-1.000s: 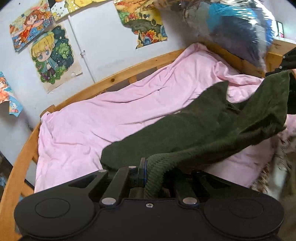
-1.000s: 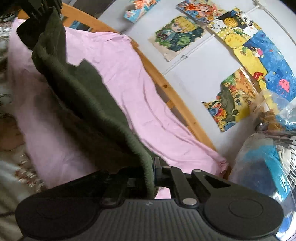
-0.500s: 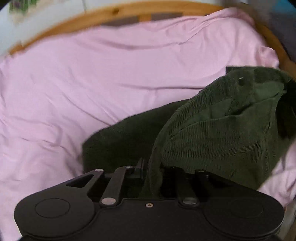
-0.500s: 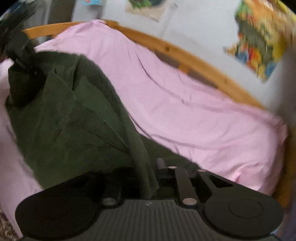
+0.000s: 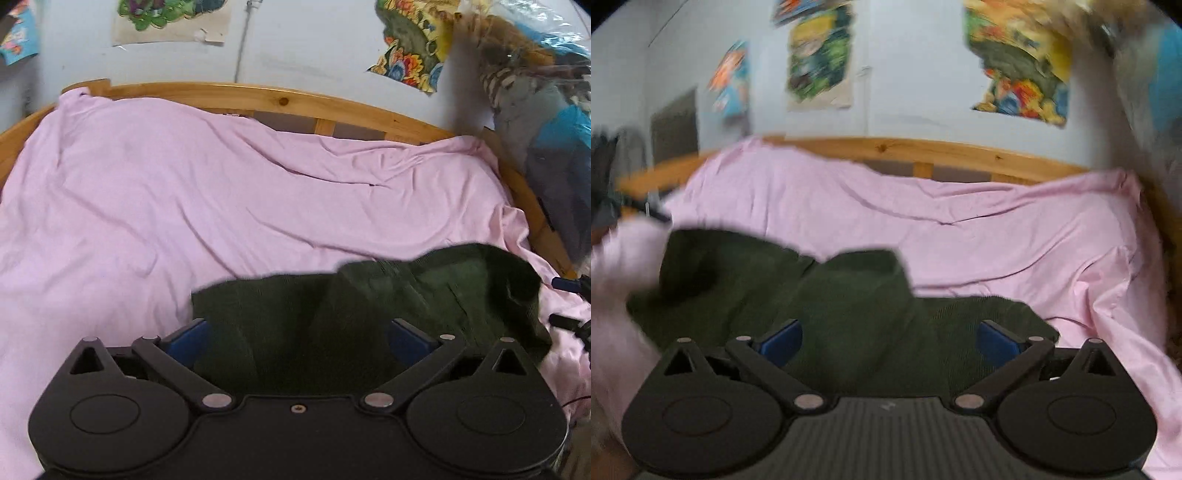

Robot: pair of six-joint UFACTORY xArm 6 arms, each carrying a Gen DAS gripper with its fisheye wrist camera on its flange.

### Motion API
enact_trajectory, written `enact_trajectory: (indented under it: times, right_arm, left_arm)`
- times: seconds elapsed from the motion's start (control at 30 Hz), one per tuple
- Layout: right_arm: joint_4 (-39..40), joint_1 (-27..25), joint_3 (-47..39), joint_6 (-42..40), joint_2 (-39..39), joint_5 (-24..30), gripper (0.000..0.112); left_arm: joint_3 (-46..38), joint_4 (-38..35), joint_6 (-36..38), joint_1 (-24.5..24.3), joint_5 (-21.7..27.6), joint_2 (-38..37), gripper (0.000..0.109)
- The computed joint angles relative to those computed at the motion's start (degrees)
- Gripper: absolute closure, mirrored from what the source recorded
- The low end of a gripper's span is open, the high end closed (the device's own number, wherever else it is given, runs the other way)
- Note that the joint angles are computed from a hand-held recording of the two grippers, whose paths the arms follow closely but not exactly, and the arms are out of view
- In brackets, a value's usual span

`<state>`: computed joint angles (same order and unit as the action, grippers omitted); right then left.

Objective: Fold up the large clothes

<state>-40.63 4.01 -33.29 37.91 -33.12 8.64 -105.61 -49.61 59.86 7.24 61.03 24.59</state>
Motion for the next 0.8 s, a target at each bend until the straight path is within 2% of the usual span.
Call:
enact_trajectory:
  times: [0.07,0.13,0.17,0.2,0.27,0.3,0.37,0.4,0.43,0.47,0.53,0.6,0.67,0.7,0.73,0.77,0.8]
  right_arm:
    - [-9.5,2.8,0.2,3.4,-0.3,4.6,0.010]
    - [-19.0,6.0,-1.9,8.7,2.7,11.1,0.010]
    - [-22.0,6.6,-2.3,10.9,3.8,12.3,0.012]
    - [-23.3,6.5,-2.6,12.2,4.9,12.0,0.018]
    - [-25.9,5.5,-3.4,17.2,6.8,11.2,0.028]
    - [-27.9,4.5,-3.7,21.5,7.1,10.1,0.032]
    - [-32.2,2.2,-4.1,29.9,7.4,7.2,0.045]
    - [-34.3,1.0,-4.0,33.8,6.9,6.2,0.068]
    - [-36.4,0.3,-4.0,38.1,6.2,6.4,0.108]
    - [-37.2,-0.7,-4.3,41.4,5.9,6.6,0.109]
    - [-38.1,-5.0,-4.9,50.2,5.6,2.9,0.110]
    - [-33.2,-8.7,-5.4,53.7,6.3,0.9,0.110]
    - [-29.8,-10.8,-5.9,52.9,8.3,-0.9,0.110]
    - [-27.6,-10.1,-6.3,49.8,9.7,0.6,0.110]
    - [-24.5,-9.3,-6.2,45.5,10.5,1.7,0.109]
    - [-20.4,-8.9,-6.2,41.2,11.2,2.1,0.107]
    - [-17.7,-8.8,-5.6,39.3,11.0,2.1,0.096]
  left_arm:
    - [9.5,-0.2,4.5,-0.2,-2.9,-5.6,0.006]
    - [18.0,2.9,9.9,-2.1,-7.8,-10.2,0.008]
    - [21.9,4.7,12.6,-3.5,-11.6,-12.3,0.014]
    - [25.8,6.6,15.3,-5.3,-16.4,-14.1,0.018]
    - [30.5,10.8,14.8,-8.3,-24.4,-15.4,0.045]
    - [31.0,11.5,12.6,-8.8,-26.3,-15.3,0.054]
    - [29.1,11.5,5.0,-8.0,-26.1,-14.2,0.094]
    - [27.4,10.9,1.4,-6.8,-24.6,-13.4,0.104]
    - [24.8,9.9,-3.1,-5.4,-22.3,-12.1,0.105]
    - [22.5,9.4,-6.7,-4.2,-20.5,-10.9,0.106]
    - [16.2,10.4,-14.2,-1.9,-14.4,-7.6,0.106]
    - [10.7,13.0,-20.8,-0.8,-9.4,-4.0,0.106]
    - [5.4,15.4,-24.7,-0.4,-4.7,0.1,0.105]
    - [5.0,15.0,-25.0,-0.3,-4.2,0.7,0.104]
    - [5.3,13.9,-25.0,-0.1,-4.6,0.7,0.097]
    - [6.0,12.6,-24.1,0.1,-5.1,0.3,0.085]
    - [7.4,12.5,-23.7,0.3,-6.1,-0.7,0.077]
